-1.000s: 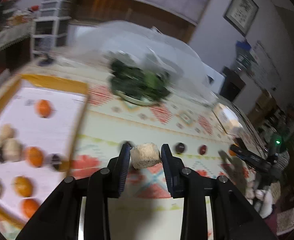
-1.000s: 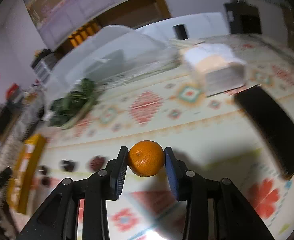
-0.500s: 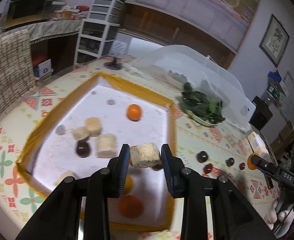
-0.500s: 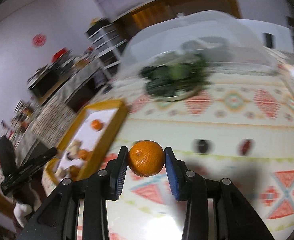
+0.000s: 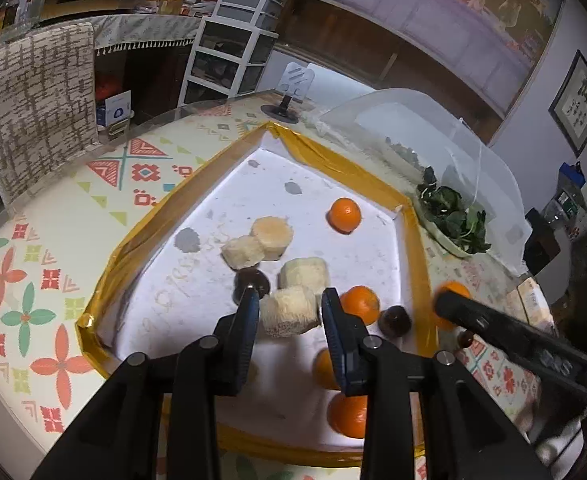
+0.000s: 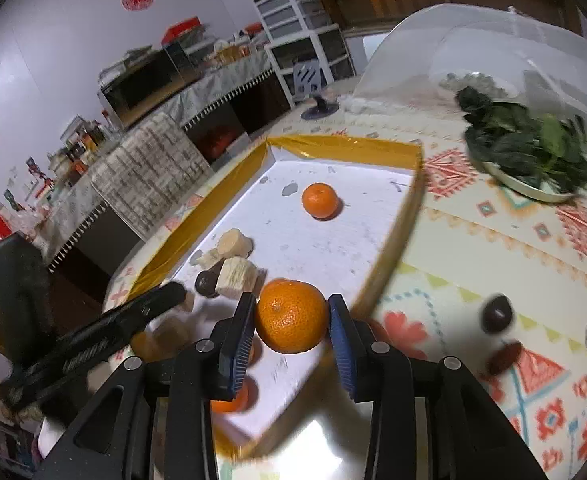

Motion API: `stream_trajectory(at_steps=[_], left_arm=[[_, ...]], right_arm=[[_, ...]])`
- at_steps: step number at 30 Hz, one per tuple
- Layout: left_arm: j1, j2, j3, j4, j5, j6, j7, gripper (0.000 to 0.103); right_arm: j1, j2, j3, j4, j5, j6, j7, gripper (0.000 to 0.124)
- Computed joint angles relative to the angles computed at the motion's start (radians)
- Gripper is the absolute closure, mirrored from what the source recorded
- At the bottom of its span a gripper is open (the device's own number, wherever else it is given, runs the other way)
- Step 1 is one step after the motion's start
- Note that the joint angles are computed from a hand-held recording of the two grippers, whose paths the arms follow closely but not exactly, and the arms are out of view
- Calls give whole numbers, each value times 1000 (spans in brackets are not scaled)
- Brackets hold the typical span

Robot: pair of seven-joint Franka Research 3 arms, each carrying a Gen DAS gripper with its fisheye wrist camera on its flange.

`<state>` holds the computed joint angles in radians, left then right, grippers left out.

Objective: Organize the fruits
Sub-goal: 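Carry cake and mandarin into the white tray and open both grippers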

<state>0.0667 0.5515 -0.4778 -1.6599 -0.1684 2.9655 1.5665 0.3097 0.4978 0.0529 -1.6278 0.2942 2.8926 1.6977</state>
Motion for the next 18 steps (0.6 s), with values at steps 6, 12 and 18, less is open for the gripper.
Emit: stream_trajectory(at_steps=[6, 12, 18], left_arm=[[16, -13, -13, -20, -1, 19, 8, 65], [51, -27, -44, -38, -16, 47, 17, 47], [69, -52, -63, -67, -12, 76, 17, 45]], right_arm=[[37, 127, -64, 188, -87, -120, 97, 84], [37, 145, -66, 214, -111, -97, 125, 80], [48, 52, -87, 89, -124, 4, 157, 75]])
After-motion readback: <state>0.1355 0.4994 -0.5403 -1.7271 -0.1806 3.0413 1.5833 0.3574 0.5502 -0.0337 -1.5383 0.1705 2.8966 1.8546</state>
